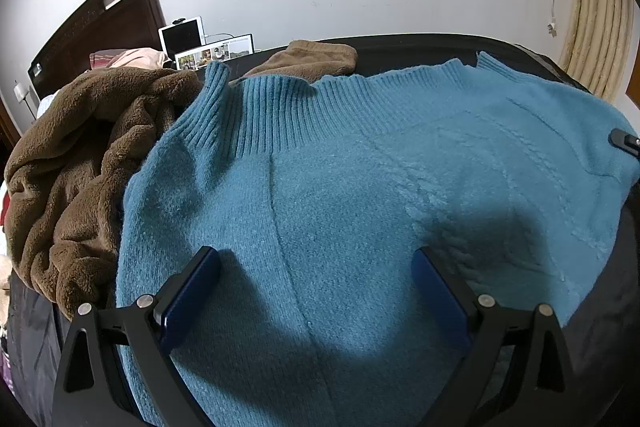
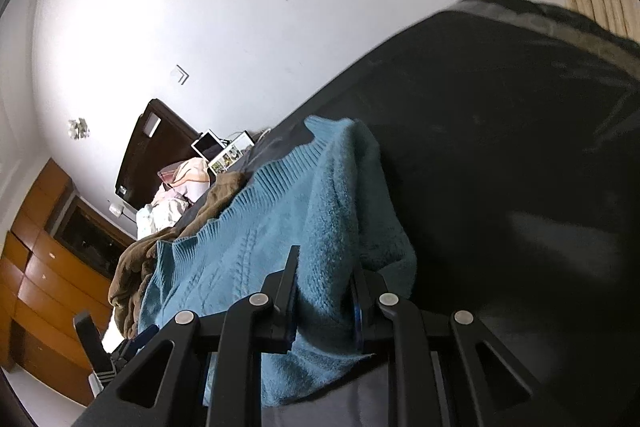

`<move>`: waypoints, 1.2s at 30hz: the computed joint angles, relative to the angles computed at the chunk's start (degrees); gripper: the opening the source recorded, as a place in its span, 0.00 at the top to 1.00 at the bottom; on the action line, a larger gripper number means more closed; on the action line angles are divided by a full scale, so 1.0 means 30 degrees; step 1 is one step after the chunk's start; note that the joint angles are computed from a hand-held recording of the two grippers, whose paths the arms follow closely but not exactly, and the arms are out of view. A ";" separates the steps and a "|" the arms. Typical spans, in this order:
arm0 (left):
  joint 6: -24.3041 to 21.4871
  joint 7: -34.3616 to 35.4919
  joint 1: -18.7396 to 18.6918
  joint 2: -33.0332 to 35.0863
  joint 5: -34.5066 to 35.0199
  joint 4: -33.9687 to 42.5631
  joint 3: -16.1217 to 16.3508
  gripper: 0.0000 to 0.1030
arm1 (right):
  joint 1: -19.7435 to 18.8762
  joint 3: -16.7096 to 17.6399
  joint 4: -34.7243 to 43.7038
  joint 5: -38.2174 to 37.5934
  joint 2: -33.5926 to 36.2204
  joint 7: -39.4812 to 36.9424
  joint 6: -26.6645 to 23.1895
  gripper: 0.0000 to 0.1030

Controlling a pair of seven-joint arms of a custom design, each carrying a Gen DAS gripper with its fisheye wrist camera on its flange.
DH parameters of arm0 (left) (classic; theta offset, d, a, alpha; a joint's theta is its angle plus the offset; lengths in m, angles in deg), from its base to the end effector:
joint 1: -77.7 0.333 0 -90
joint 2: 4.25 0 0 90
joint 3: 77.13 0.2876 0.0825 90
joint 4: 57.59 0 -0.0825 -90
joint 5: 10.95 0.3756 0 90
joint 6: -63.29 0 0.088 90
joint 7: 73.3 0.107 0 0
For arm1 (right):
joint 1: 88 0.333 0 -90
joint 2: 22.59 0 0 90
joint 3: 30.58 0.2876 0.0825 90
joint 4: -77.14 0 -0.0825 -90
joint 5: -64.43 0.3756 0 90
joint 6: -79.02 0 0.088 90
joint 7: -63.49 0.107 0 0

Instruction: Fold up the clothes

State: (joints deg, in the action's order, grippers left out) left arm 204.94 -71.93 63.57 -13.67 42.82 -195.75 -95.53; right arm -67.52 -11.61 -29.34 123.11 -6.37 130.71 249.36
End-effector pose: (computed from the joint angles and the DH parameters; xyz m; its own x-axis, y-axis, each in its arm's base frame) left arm 0.4105 -0.2643 0.3699 0.2999 -0.9505 -0.0814 -0.7366 -0.1765 -0.6529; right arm 0.5407 0.3479 0.4214 0.2720 -0.7478 -0.6057 -0.8258 0.1417 -0.5458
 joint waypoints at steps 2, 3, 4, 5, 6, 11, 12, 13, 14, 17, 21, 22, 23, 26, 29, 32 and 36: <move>-0.0043 -0.0030 -0.0009 0.0040 0.0020 0.0038 -0.0014 0.05 | 0.0048 -0.0158 0.0076 -0.0277 0.0142 0.0509 -0.0255 0.79; -0.0064 -0.0047 -0.0017 0.0058 0.0031 0.0054 -0.0018 0.05 | 0.0048 -0.0164 0.0111 -0.0344 0.0202 0.0621 -0.0287 0.79; -0.0081 -0.0059 -0.0026 0.0078 0.0046 0.0068 -0.0018 0.05 | 0.0043 -0.0165 0.0145 -0.0411 0.0262 0.0731 -0.0317 0.79; -0.0095 -0.0070 -0.0036 0.0089 0.0060 0.0073 -0.0016 0.05 | 0.0035 -0.0161 0.0179 -0.0479 0.0322 0.0842 -0.0347 0.78; -0.0111 -0.0082 -0.0047 0.0092 0.0067 0.0073 -0.0014 0.05 | 0.0060 -0.0199 0.0187 -0.0634 0.0365 0.1054 -0.0384 0.78; -0.0116 -0.0093 -0.0071 0.0107 0.0074 0.0087 0.0018 0.05 | 0.0077 -0.0226 0.0170 -0.1425 0.0513 0.2007 -0.0499 0.63; -0.0103 -0.0091 -0.0070 0.0104 0.0075 0.0082 0.0027 0.05 | 0.0055 -0.0164 0.0180 -0.1485 0.0550 0.2019 -0.0479 0.49; -0.0112 -0.0099 -0.0072 0.0110 0.0074 0.0089 0.0026 0.05 | 0.0035 -0.0104 0.0190 -0.1539 0.0586 0.2026 -0.0459 0.43; -0.0128 -0.0118 -0.0075 0.0122 0.0075 0.0102 0.0021 0.05 | 0.0114 -0.0139 0.0181 -0.1787 0.0616 0.2187 -0.0409 0.43; -0.0127 -0.0111 -0.0079 0.0134 0.0082 0.0112 0.0034 0.05 | 0.0371 -0.0259 -0.0039 -0.2831 0.0578 0.2790 -0.0047 0.43; -0.0086 -0.0121 -0.0069 0.0137 0.0104 0.0100 0.0054 0.05 | -0.0016 0.0152 -0.0602 -0.2531 0.0274 0.3128 0.0296 0.43; -0.0076 -0.0123 -0.0065 0.0138 0.0109 0.0097 0.0058 0.05 | -0.0111 0.0279 -0.0835 -0.2283 0.0118 0.3038 0.0495 0.43; -0.0066 -0.0125 -0.0061 0.0139 0.0115 0.0093 0.0061 0.05 | -0.0105 0.0292 -0.1147 -0.2205 -0.0111 0.3064 0.0699 0.43; -0.0034 -0.0132 -0.0048 0.0141 0.0130 0.0084 0.0071 0.05 | 0.0150 -0.0128 -0.2212 -0.2610 -0.0973 0.3953 0.0864 0.43; -0.0003 -0.0138 -0.0033 0.0144 0.0146 0.0074 0.0079 0.05 | 0.0109 -0.0422 -0.3050 -0.2438 -0.1749 0.4233 0.0389 0.43; -0.0016 -0.0152 -0.0029 0.0167 0.0152 0.0096 0.0073 0.05 | 0.0116 -0.0793 -0.3571 -0.1785 -0.2290 0.4255 -0.0488 0.43; -0.0060 -0.0182 -0.0055 0.0178 0.0141 0.0119 0.0065 0.05 | 0.0250 -0.1079 -0.3492 -0.0001 -0.2377 0.3088 -0.1563 0.43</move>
